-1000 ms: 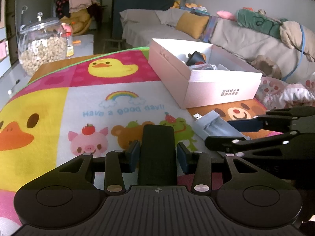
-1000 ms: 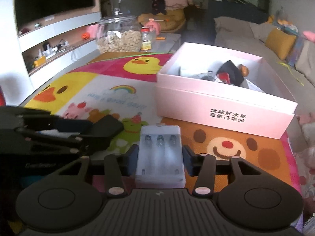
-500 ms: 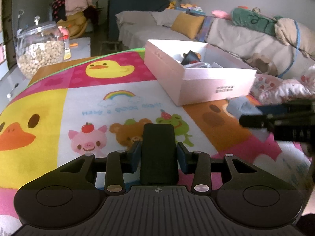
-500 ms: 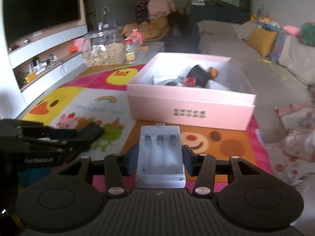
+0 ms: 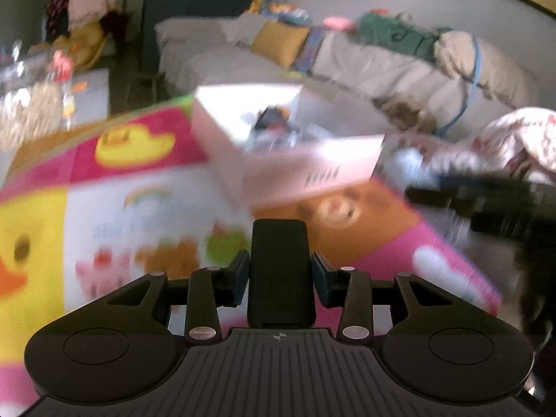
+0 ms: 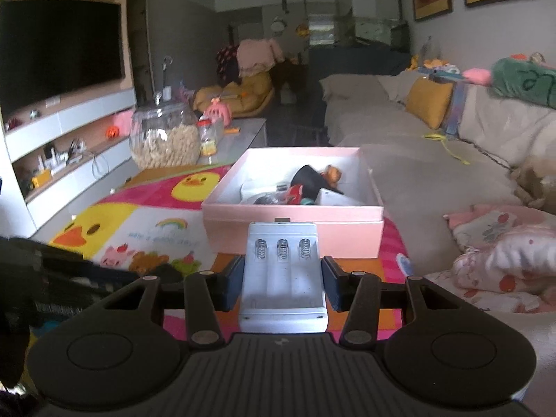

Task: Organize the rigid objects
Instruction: 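Lift the battery charger with the right gripper while the left drops the phone into the pink box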

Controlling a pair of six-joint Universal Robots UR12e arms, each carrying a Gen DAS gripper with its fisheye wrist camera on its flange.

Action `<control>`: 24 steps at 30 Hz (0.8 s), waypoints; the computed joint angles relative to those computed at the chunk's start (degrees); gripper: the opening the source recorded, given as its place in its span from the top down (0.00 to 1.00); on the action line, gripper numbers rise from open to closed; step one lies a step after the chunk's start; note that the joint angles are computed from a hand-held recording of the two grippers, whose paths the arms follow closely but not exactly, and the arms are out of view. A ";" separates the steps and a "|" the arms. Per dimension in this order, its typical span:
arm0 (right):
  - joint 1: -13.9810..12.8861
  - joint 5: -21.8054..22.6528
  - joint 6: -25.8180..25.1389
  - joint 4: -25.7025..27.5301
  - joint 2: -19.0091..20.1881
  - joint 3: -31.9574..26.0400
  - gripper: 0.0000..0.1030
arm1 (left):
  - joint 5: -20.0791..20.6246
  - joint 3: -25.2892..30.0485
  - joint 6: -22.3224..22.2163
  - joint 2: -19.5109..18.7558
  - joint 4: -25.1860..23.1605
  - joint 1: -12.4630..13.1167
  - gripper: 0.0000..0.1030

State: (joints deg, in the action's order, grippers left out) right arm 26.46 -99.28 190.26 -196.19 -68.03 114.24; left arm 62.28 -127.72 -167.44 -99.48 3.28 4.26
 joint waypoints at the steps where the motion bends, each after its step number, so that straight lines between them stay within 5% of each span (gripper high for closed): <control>1: -0.16 0.00 0.44 -0.50 -0.03 0.24 0.54 | 0.17 0.77 0.21 -0.11 1.22 -0.45 0.58; 6: -0.88 1.03 2.24 -0.72 0.24 0.90 0.54 | 1.90 6.34 -1.01 -2.59 6.58 -2.63 0.58; 11: -1.37 2.06 3.40 0.56 0.85 0.92 0.54 | -2.26 13.51 -15.11 -9.43 16.47 -2.89 0.58; 16: -1.40 1.04 3.78 2.42 1.44 0.18 0.54 | 6.61 16.98 -15.24 -12.15 11.84 -5.81 0.60; 24: -1.26 -0.68 4.39 5.09 1.70 -0.81 0.54 | 5.97 12.60 -12.79 -10.19 7.38 -4.24 0.60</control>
State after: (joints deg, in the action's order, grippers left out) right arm 25.20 -99.96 194.65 -191.10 -66.32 113.43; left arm 68.25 -115.12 -180.23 -109.67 10.67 0.02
